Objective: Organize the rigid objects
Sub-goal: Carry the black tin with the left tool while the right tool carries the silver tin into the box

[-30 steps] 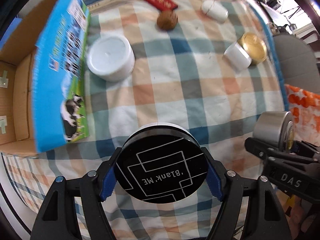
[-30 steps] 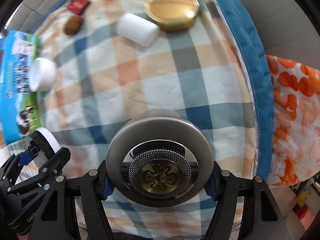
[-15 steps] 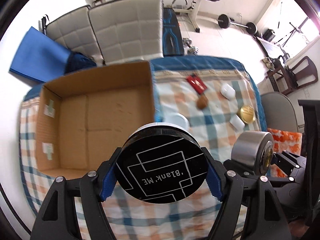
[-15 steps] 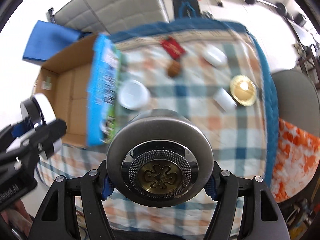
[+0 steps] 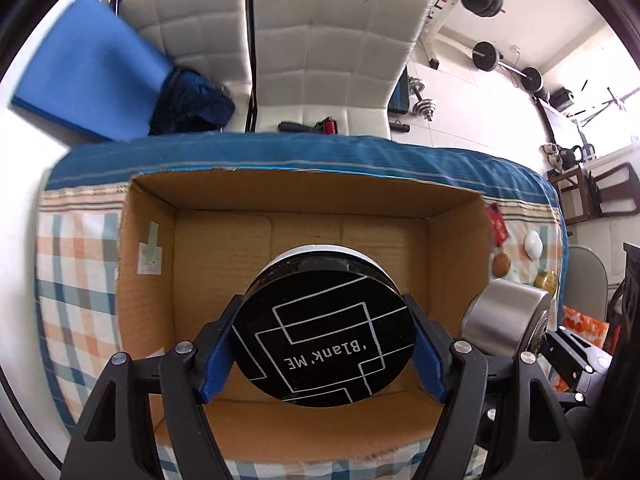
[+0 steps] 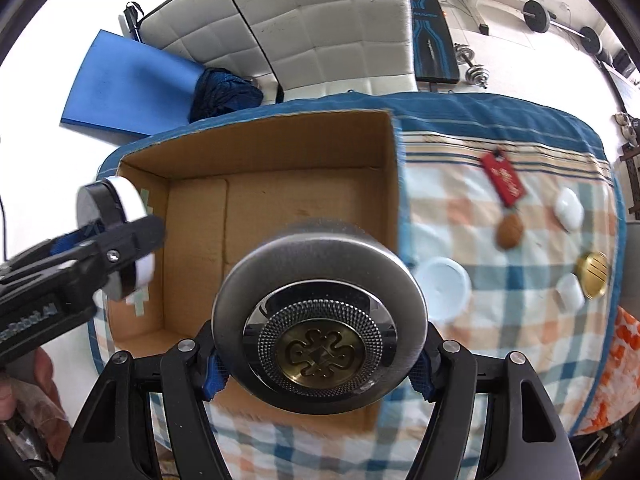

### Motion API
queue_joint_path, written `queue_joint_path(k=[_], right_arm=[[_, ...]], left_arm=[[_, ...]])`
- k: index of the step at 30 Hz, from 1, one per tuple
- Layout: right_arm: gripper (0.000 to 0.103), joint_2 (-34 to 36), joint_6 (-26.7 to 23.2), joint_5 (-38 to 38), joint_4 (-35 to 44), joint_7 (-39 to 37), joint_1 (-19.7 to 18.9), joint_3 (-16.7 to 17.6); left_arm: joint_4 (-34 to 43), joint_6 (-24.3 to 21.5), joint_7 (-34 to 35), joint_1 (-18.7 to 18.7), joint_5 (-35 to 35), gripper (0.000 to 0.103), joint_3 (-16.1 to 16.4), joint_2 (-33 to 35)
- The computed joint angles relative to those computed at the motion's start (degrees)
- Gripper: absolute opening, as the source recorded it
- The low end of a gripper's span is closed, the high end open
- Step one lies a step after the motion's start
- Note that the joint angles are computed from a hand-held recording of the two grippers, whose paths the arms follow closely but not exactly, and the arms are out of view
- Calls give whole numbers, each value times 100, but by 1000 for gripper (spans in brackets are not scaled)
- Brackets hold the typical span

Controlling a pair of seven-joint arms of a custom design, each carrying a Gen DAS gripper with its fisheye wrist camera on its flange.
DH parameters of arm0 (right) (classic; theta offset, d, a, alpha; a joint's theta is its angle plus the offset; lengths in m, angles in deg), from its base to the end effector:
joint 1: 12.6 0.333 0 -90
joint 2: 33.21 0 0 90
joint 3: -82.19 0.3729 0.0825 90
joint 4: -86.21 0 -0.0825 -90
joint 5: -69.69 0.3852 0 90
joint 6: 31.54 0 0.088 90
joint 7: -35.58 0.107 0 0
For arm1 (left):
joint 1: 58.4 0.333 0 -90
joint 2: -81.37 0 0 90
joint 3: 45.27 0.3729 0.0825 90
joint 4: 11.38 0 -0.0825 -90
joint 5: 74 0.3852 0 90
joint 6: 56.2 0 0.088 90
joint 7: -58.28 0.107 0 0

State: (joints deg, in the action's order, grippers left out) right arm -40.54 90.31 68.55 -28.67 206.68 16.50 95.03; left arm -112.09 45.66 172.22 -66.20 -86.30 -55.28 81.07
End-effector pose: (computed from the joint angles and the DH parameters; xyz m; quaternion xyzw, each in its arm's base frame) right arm 0.3972 0.3643 0.5922 -0.4304 0.8939 0.0127 0.1243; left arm 0.5326 -0.1907 0.6150 0.4252 -0.8989 0.0862 0.0606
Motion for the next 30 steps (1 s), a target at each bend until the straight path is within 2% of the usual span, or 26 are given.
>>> queue_joint_path(k=[5,9,17,20,25,29,30], right_arm=[[72,649,265,78,219,-319,-75,-164],[72,1035,298,165,284,-619,-106,-284],[72,1491,408,411,298,-959,-139,-408],[72,1590,461,486,297,-1042,-161,-441],[73,1649,539,705,210,-1166,-218,-472],[76,1641,326,620,299,-1161,-214,-493],[81,1606,345,601,292,-1127,-211,-498]], left_arm=[[564,-500,-257,105,-216,73,18,921],[731,-628,-403,151,-305,73,-46,1388],[646,-569,-406,41,-55,74,-167,1681],[536,-373,-421,-29,117,74,-179,1639],[650,-493,-511,-63,214,74,-179,1670],[624,-424,-580,-94,378,91,-163,1554],[618,-440,-600,-80,356,92,-157,1509]])
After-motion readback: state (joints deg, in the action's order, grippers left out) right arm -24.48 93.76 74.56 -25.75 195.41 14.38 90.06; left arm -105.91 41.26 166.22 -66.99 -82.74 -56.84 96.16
